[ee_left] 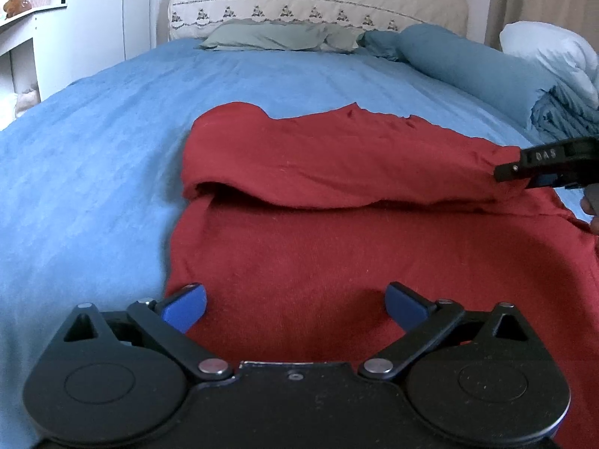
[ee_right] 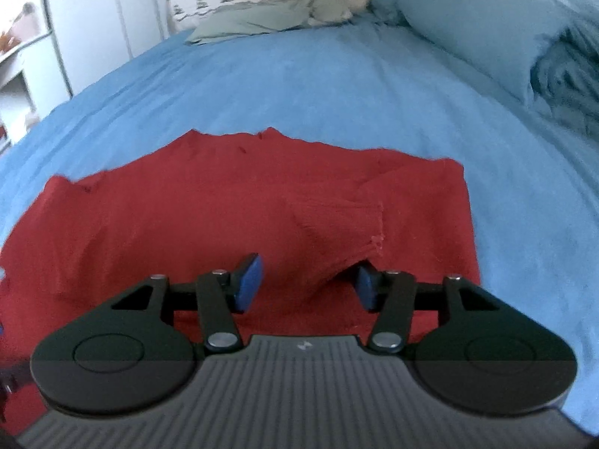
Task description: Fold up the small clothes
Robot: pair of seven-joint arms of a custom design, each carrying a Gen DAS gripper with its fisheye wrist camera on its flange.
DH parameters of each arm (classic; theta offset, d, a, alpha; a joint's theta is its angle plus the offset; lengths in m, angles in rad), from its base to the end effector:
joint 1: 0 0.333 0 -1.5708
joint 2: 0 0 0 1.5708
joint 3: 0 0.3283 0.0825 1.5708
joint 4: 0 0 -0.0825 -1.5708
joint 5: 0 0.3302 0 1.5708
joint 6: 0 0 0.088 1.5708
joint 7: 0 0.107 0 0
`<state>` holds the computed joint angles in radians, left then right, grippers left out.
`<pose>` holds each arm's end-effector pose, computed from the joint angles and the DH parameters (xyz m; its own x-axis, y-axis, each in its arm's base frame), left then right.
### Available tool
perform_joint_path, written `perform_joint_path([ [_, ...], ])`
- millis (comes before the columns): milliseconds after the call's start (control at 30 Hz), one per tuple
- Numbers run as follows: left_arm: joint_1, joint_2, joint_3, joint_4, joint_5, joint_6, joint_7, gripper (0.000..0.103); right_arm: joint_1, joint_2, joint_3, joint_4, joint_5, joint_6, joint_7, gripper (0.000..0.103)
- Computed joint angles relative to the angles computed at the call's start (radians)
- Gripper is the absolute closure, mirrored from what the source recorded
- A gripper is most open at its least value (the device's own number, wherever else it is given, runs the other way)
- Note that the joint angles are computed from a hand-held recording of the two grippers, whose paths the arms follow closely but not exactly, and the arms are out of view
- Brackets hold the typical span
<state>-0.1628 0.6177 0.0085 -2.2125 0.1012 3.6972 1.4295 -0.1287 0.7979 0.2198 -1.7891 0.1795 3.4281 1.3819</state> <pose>0.5660 -0.1020 0.2614 -0.1594 -0.9846 0.0716 -0.6502 0.0502 -0.7581 0.6744 0.0076 0.2650 -0.0010 -0.9939 -0.1107 -0.6637 0.0835 -0.7433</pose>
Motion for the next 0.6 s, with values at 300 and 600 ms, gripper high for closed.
perform_joint_path([
  [300, 0.029, 0.002, -0.016, -0.003, 0.036, 0.01, -0.025, 0.0, -0.045, -0.005, 0.043, 0.025, -0.012, 0.055, 0.011, 0.082],
  [600, 0.016, 0.001, -0.007, 0.0, 0.025, 0.001, -0.016, 0.0, 0.057, -0.028, -0.137, 0.012, 0.045, 0.087, 0.017, 0.079],
])
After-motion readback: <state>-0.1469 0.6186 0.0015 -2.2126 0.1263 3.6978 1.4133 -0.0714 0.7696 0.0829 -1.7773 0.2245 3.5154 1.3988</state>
